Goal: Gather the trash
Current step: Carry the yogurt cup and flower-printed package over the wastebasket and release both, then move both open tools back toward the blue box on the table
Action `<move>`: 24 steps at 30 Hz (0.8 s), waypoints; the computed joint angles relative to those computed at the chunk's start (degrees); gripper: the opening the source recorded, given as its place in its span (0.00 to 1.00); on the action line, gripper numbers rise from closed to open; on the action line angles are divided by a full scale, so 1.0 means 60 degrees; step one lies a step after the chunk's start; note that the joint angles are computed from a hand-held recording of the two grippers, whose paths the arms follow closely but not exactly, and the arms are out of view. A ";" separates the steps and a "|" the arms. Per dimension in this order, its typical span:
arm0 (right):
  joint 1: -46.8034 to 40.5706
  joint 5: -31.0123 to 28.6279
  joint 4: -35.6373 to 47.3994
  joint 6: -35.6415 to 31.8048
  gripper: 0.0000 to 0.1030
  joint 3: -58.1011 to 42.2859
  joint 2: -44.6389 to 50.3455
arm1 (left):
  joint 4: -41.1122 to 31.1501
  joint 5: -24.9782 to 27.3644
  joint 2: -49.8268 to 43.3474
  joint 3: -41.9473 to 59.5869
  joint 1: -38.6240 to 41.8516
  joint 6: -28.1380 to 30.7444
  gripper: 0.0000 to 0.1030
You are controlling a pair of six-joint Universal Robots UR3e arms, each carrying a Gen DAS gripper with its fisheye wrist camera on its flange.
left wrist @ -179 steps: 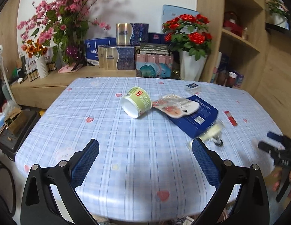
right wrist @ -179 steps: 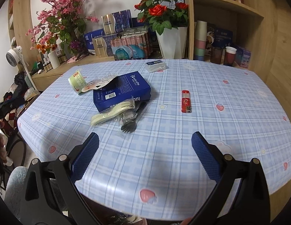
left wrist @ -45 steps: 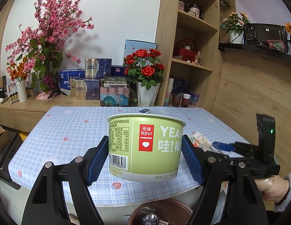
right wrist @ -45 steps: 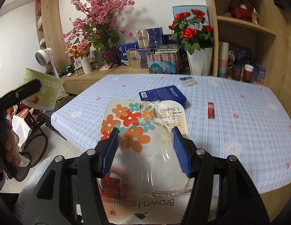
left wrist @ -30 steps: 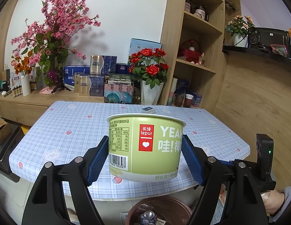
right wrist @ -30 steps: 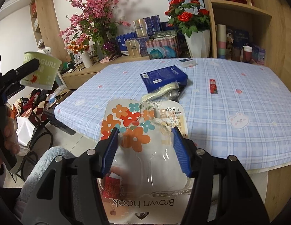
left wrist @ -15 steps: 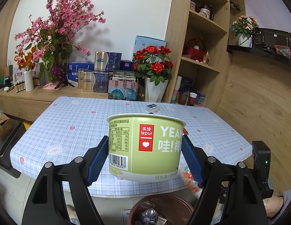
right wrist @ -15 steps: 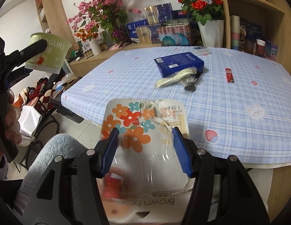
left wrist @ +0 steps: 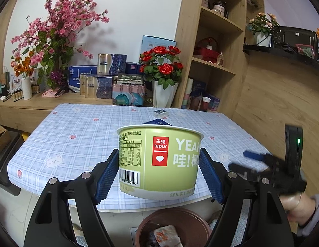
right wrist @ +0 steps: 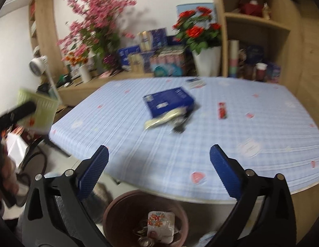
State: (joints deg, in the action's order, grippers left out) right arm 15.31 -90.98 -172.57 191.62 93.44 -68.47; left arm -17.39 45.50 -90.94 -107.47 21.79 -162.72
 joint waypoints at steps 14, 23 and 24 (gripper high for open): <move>-0.0462 -0.0544 -0.0414 0.0187 0.94 0.0730 -0.0735 | -0.0471 0.0164 0.0076 -0.0314 -0.0806 0.0726 0.74; -0.0600 -0.0501 -0.0790 0.0352 0.94 0.1324 -0.0888 | -0.0125 0.0658 -0.0100 -0.0367 -0.1080 0.0598 0.94; -0.0657 -0.0414 -0.0861 0.0360 0.94 0.1403 -0.0918 | 0.0059 0.0774 -0.0147 -0.0361 -0.1055 0.0417 0.94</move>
State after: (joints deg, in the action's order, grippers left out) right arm 11.37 -93.47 -177.74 193.77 101.86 -73.98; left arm -17.04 50.14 -91.82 -109.64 15.46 -160.22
